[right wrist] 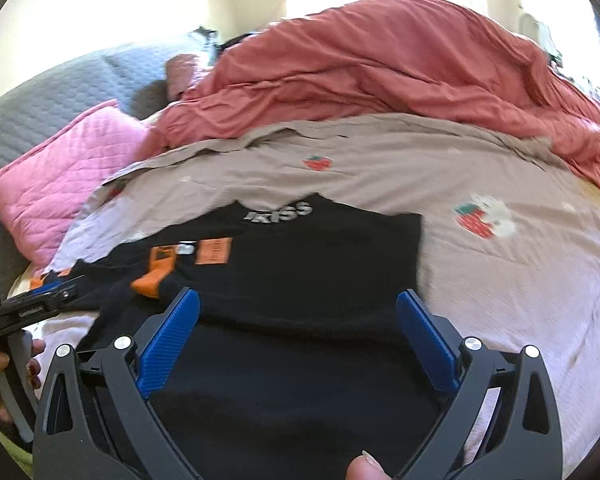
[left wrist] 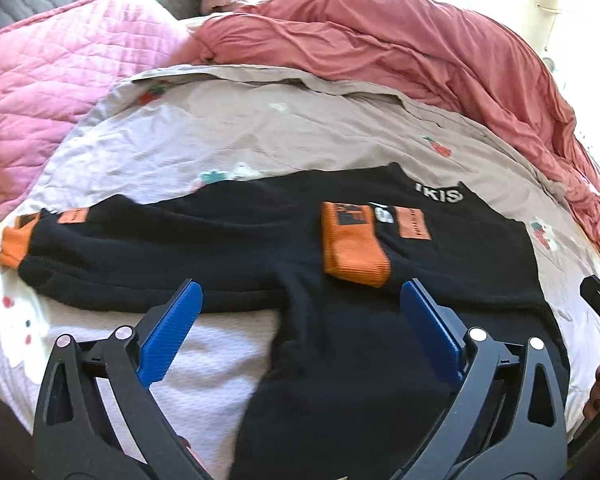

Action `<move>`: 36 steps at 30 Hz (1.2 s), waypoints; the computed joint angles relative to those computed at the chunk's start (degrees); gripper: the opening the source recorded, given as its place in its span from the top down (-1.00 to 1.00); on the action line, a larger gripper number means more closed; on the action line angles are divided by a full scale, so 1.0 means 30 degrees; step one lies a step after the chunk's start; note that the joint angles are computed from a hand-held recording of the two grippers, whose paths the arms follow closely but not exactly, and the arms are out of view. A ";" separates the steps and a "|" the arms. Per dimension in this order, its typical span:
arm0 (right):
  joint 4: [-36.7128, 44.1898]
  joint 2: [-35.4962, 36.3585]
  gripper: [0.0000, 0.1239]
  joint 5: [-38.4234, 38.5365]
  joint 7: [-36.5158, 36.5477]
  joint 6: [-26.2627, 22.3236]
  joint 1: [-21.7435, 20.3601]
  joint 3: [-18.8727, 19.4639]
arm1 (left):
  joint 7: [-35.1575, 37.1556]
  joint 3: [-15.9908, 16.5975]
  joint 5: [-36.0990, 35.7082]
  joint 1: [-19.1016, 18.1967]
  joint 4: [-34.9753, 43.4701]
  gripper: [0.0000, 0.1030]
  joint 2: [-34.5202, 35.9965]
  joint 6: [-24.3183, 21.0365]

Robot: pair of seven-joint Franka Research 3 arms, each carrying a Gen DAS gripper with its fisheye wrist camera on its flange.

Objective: Fold small clothes
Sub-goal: 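Lower the cuff onto the shirt body and open the left tool, then grasp the other sleeve's orange cuff with the left tool and lift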

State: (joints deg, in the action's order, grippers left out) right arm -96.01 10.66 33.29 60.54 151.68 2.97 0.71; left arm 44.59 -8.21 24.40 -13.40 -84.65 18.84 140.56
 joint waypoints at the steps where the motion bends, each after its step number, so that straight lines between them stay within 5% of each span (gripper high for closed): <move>1: 0.0077 0.0009 -0.59 0.0032 -0.0116 -0.0048 0.0070 0.0103 | -0.0158 0.0077 0.0049 0.0040 -0.0283 -0.81 -0.0222 0.0048; 33: 0.2279 0.2055 -0.59 -0.1603 -0.1398 -0.2686 0.3587 0.1887 | -0.7317 0.1105 0.1641 0.4197 -0.8137 -0.81 -0.5586 0.0682; 36: 0.2055 0.2003 -0.59 -0.1535 -0.1630 -0.2813 0.3743 0.1993 | -0.8143 0.1213 0.1436 0.4638 -0.8799 -0.65 -0.5872 0.1512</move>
State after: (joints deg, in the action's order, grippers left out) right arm -89.85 16.67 28.69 55.65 143.24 14.20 6.69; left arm 20.16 -4.57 28.71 0.51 -111.05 1.23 145.10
